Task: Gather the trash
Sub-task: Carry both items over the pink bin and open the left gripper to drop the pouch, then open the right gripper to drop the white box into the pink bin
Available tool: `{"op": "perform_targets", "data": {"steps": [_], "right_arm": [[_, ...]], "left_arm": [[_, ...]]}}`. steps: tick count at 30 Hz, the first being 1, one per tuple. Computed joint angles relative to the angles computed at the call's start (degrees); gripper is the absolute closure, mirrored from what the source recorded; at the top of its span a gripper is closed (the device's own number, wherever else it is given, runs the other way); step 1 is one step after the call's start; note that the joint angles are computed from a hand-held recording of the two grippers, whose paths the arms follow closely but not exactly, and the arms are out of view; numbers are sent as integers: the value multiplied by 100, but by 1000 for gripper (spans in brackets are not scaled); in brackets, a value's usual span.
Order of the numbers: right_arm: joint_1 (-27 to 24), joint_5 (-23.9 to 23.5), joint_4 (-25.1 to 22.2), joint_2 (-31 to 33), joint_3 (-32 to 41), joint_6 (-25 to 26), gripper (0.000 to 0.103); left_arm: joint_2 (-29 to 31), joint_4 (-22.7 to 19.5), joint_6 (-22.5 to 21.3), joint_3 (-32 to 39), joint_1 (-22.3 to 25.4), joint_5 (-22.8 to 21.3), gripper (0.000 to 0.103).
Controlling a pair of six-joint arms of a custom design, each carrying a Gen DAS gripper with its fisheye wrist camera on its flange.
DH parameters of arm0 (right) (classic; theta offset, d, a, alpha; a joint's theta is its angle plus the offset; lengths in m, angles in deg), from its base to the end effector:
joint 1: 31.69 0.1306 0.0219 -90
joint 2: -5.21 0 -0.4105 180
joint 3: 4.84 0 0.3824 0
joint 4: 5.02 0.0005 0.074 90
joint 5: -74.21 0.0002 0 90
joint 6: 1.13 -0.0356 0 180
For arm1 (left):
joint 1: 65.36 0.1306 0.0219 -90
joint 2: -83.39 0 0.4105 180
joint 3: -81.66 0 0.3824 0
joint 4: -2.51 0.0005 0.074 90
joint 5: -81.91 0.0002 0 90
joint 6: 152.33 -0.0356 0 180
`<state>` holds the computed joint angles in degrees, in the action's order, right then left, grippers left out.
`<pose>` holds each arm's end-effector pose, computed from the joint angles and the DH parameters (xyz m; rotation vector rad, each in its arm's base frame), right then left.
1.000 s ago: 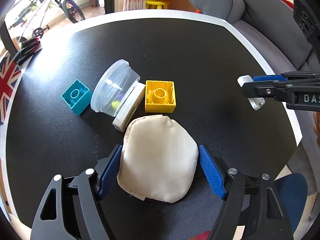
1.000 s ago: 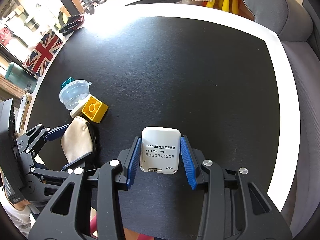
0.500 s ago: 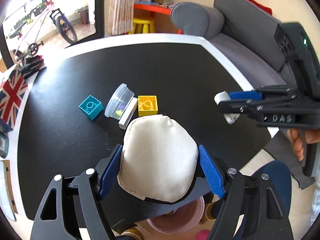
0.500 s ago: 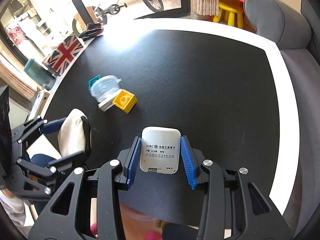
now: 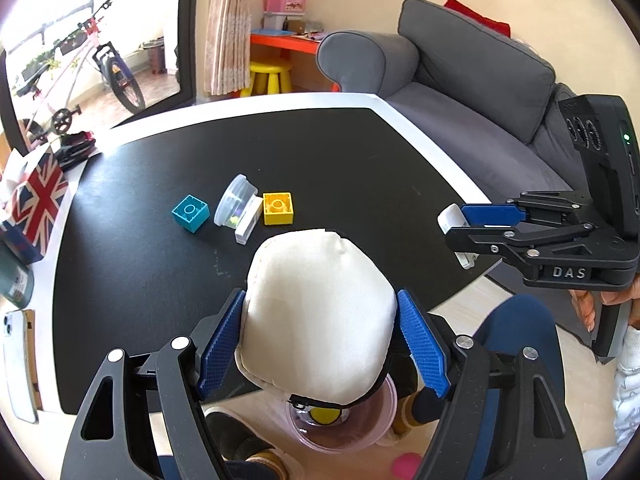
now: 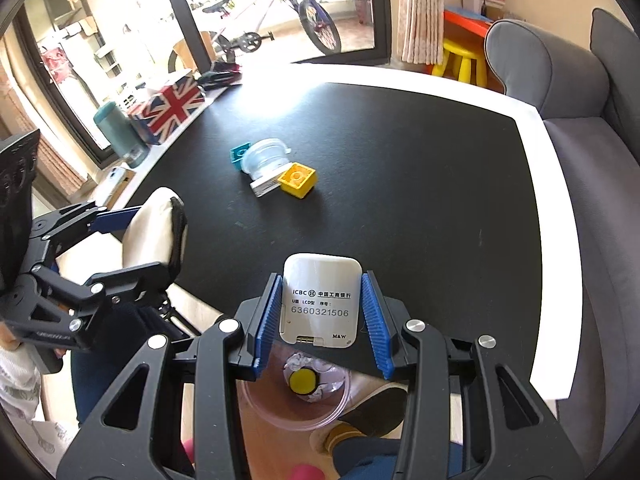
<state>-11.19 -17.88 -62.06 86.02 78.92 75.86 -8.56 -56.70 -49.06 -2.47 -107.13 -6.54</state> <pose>0.3766 0.1416 0.4666 -0.1807 2.5309 0.2813 0.3384 -0.3042 0.5071 0.6321 2.4405 -0.4383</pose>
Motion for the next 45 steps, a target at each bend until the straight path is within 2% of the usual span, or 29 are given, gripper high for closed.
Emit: {"op": "perform_targets", "data": {"steps": [12,21,27,30,32,34,45], "right_arm": [[527,27,181,-893,-867,-483,62],[720,46,232,-1180,-1233,-683,62],[688,-5,283,-1275,-1320,-728,62],[661,-27,300,-1293,-1325,-722,62],[644,-34,306,-1296,-1332,-726,62],[637,-40,310,-1310,-1355,-738,62],[672,-68,326,-1274,-1385,-774,62]], "left_arm": [[-481,110,161,-686,-238,154,30],[-596,228,313,-1082,-507,249,30],[-573,239,287,-1095,-608,293,30],[-551,277,255,-1046,-618,324,25],[-554,323,301,-1054,-613,347,13],[-563,348,357,-1063,-610,322,8],[-644,307,468,-1090,-503,243,8]]}}
